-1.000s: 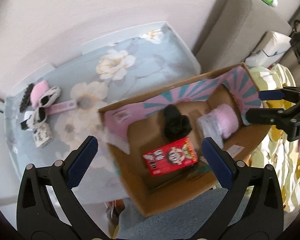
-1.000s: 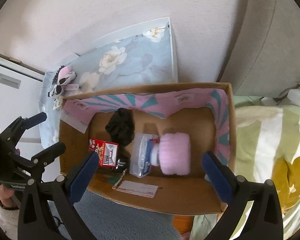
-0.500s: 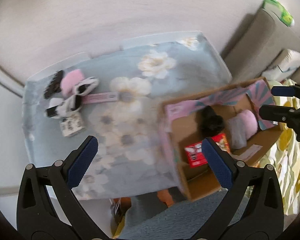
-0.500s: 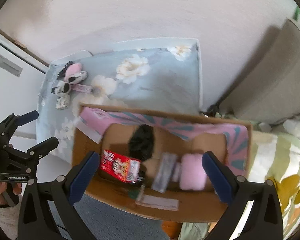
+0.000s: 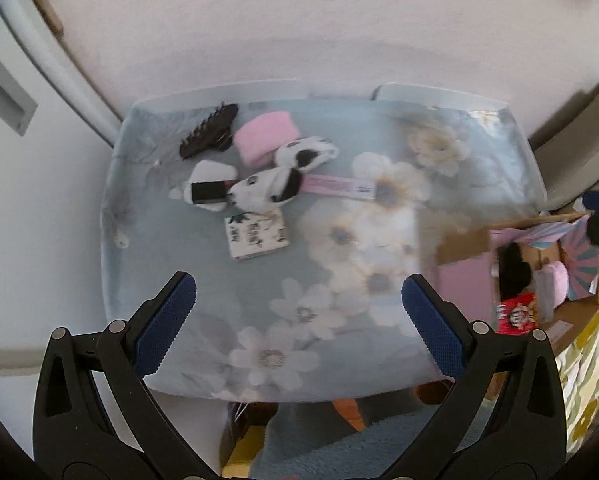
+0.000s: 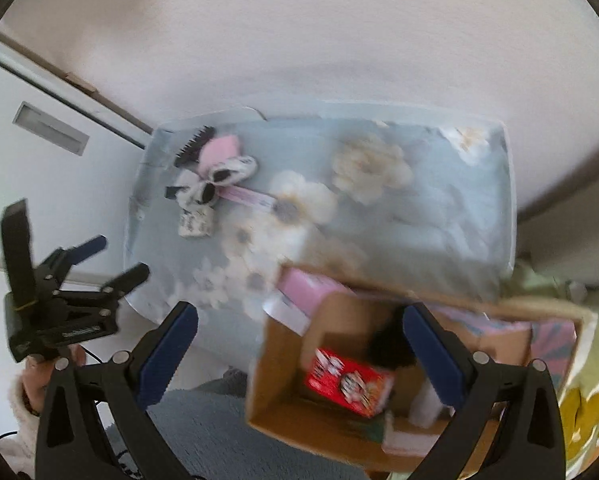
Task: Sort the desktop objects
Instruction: 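Move both tools back over the tray, then grasp the white tissue pack with the left gripper while the right grasps the panda sock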
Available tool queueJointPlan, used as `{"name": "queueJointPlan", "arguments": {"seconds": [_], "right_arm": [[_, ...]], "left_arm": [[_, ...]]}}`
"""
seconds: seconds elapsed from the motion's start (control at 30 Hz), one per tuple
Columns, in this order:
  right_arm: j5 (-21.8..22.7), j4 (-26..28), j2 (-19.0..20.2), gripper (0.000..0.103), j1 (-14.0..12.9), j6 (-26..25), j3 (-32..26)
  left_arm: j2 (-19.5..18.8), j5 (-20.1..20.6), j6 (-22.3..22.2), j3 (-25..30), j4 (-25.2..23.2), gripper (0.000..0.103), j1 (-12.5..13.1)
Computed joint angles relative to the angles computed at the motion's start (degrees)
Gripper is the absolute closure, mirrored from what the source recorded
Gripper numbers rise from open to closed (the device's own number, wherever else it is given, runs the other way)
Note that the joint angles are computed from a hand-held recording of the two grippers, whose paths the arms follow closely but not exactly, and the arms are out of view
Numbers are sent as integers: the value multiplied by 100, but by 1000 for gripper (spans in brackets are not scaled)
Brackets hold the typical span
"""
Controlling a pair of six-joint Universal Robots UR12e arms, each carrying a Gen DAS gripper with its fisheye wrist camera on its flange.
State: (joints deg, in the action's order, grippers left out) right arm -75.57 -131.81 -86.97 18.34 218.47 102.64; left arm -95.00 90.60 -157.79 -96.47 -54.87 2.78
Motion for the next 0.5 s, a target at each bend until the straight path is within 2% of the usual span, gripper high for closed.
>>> {"name": "queueJointPlan", "arguments": {"seconds": [0.23, 0.5], "right_arm": [[292, 404, 732, 0, -22, -234, -708], [860, 403, 1715, 0, -67, -104, -1498]], "left_arm": [[-371, 92, -182, -43, 344, 0, 166], [-841, 252, -243, 151, 206, 0, 196]]}}
